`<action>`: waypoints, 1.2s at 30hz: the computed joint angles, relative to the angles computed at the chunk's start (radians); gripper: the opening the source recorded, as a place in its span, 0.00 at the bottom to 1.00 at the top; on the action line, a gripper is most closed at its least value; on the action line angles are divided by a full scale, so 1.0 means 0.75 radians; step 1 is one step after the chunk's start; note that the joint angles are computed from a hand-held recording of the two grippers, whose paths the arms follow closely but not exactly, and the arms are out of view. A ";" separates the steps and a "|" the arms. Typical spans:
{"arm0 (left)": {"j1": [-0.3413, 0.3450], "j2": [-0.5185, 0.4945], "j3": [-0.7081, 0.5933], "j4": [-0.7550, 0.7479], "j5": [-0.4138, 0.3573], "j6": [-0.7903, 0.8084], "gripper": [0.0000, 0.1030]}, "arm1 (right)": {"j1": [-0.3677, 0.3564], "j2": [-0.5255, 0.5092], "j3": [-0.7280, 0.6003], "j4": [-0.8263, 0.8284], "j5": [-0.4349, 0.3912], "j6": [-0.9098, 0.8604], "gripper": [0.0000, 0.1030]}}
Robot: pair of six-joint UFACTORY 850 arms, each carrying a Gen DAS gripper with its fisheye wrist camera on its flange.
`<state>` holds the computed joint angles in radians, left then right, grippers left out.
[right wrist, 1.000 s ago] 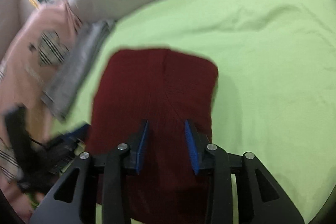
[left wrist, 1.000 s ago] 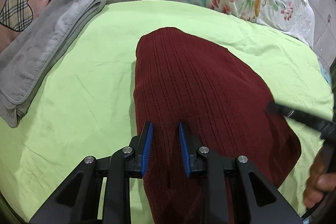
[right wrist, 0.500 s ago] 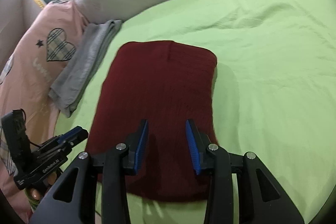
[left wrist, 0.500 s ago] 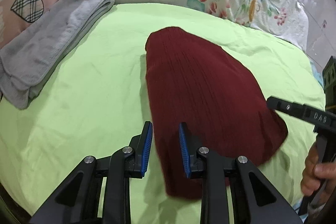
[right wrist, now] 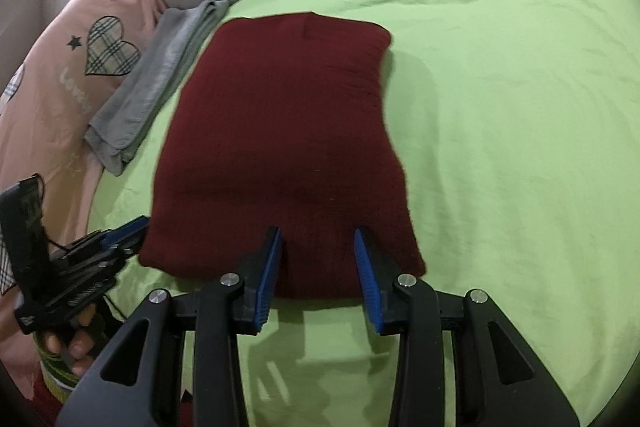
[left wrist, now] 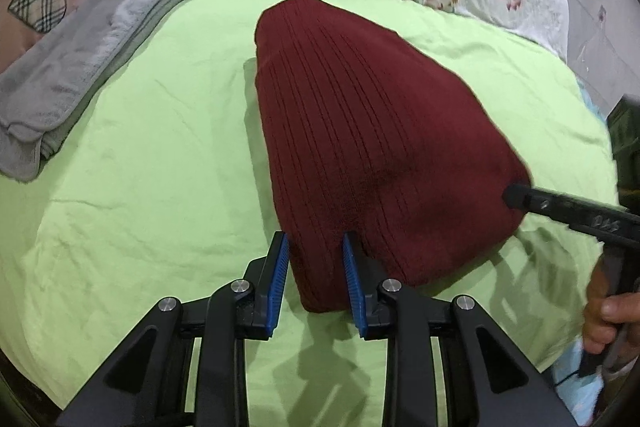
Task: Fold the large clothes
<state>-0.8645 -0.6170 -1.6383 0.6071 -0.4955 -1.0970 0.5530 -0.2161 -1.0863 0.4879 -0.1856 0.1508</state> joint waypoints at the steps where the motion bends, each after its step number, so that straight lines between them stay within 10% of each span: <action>1: 0.005 0.033 0.035 -0.009 0.052 -0.010 0.27 | -0.003 0.008 0.009 0.062 0.005 -0.053 0.37; 16: 0.043 -0.032 0.015 -0.195 0.118 0.216 0.59 | -0.026 -0.021 0.022 0.230 0.014 -0.204 0.41; 36: -0.002 0.129 0.185 0.032 0.100 -0.142 0.59 | 0.025 0.113 0.095 -0.023 0.038 0.041 0.57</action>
<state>-0.8657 -0.5206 -1.4995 0.6307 -0.4205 -1.2034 0.5719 -0.1314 -1.0154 0.4706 -0.1575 0.1819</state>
